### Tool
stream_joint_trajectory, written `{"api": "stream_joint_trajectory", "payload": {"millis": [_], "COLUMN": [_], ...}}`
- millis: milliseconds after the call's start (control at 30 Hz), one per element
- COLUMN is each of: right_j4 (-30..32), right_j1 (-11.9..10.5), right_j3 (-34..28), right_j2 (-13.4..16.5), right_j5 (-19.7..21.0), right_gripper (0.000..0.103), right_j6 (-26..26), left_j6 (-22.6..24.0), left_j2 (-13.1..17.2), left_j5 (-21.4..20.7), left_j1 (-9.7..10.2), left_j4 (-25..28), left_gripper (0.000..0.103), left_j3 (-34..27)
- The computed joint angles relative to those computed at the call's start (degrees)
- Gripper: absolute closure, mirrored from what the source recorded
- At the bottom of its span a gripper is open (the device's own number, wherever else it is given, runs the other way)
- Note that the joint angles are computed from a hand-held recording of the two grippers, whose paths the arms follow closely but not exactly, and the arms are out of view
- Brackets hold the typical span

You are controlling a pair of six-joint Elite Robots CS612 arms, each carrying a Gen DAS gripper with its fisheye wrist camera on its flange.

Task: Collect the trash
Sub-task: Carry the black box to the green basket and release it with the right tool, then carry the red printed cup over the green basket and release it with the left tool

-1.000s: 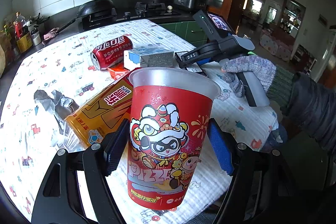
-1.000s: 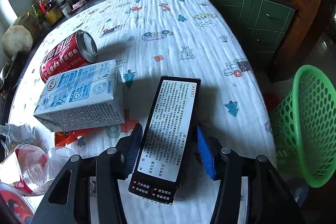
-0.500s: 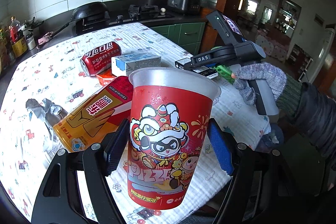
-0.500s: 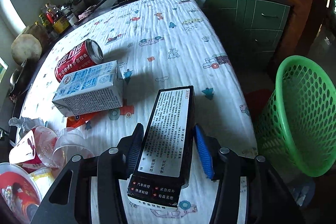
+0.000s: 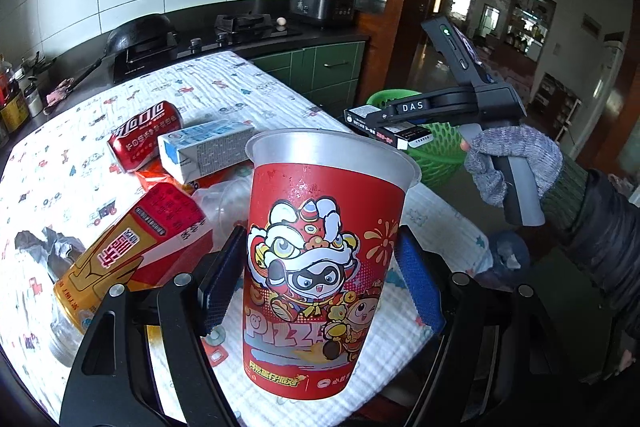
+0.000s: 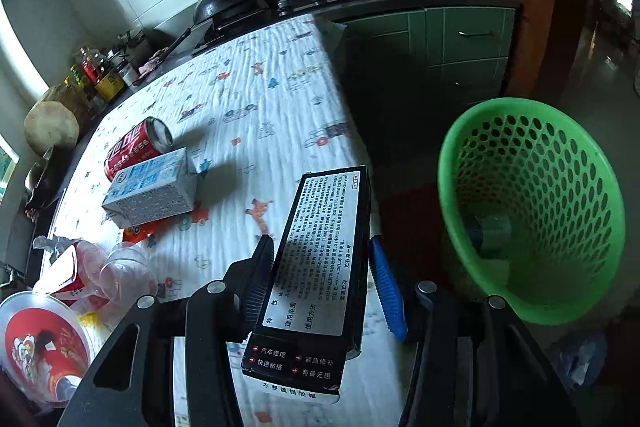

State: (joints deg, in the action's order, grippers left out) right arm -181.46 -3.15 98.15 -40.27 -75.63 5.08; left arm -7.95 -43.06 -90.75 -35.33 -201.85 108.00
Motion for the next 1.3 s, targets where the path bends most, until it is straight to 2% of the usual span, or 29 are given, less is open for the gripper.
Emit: {"api": "stream_joint_trajectory", "payload": {"millis": [367,633,933,1167,1300], "right_j4": [0.5,3.1,1.7,-3.9,-8.1], "right_j1": [-6.6,-9.2,-10.7,-11.6,-12.5], "right_j3": [0.5,-1.7,-1.9,2.1,5.4], "right_j2": [1.1,3.8,4.7,2.7,1.0], "right_j5": [-7.2,-10.0,-8.5,-6.8,-6.0], "right_gripper": [0.055,0.055,0.055,0.054,0.049], "right_j6": [0.7,0.0,0.6,-0.7,-1.0], "left_j6": [1.0,2.1,3.0,4.7,5.5], "left_j2": [1.9,3.9,5.8,8.2,10.3], "left_j5": [-1.8,-2.5,-1.8,-3.2,-4.2], "left_j1": [-1.66,-2.85,-4.2,-4.76,-5.21], "left_j4": [4.6,9.2,13.8,16.4,20.0], "left_gripper": [0.03,0.03,0.03,0.03,0.03], "left_j3": [-6.5,-12.7,-19.4,-25.3,-29.8]}}
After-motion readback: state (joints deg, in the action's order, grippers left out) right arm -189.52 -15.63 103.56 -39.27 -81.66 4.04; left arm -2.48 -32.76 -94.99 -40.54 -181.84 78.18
